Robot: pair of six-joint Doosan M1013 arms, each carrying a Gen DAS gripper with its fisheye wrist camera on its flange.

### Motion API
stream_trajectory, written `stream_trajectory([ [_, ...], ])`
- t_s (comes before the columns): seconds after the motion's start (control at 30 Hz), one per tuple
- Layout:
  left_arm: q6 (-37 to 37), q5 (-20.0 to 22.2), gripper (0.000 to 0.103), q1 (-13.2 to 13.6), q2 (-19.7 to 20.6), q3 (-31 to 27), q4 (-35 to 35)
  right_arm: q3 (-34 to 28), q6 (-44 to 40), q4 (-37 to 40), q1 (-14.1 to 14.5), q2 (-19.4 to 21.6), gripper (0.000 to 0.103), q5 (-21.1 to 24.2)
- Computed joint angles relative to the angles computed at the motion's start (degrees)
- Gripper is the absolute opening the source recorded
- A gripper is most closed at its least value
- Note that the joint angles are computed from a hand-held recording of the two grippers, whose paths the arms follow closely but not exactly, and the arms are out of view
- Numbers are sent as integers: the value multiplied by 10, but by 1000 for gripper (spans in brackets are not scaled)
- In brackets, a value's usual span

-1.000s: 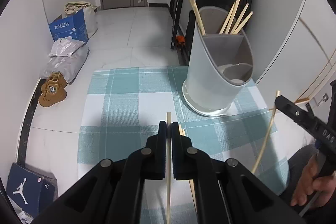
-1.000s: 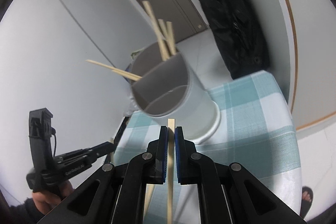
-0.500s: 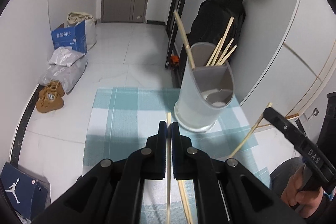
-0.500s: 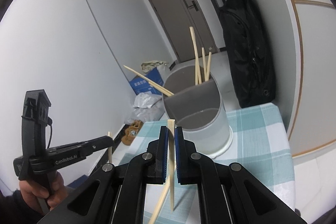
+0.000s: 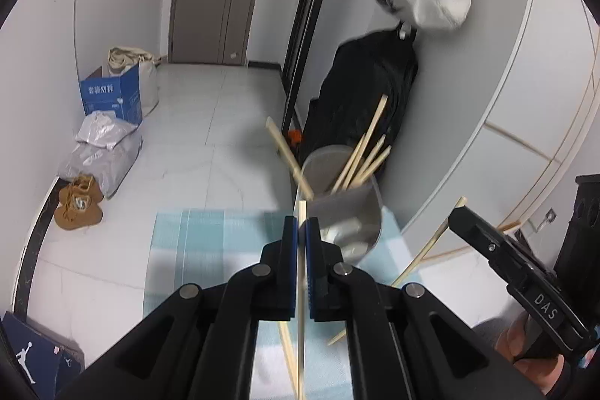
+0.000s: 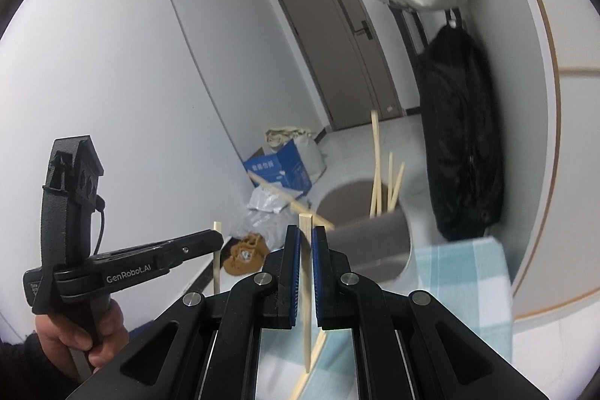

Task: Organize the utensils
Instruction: 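Carry both held chopsticks up over the white utensil holder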

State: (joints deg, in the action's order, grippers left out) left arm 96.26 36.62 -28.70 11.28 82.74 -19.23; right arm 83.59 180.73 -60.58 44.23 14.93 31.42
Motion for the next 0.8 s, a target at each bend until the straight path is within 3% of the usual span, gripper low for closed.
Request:
stream_trajectory([
  [0.4,-78,-49,0,-7,29,-67,33,-75,-120,54,-42,11,6,13],
  [0.63,-207,-97,0,-17,52,-94,151,-125,-136,36,-62,38,6,21],
  [0.8,-230,-105,0,-16,71,-110,141,-151,-174,49,-74,57,6,16],
])
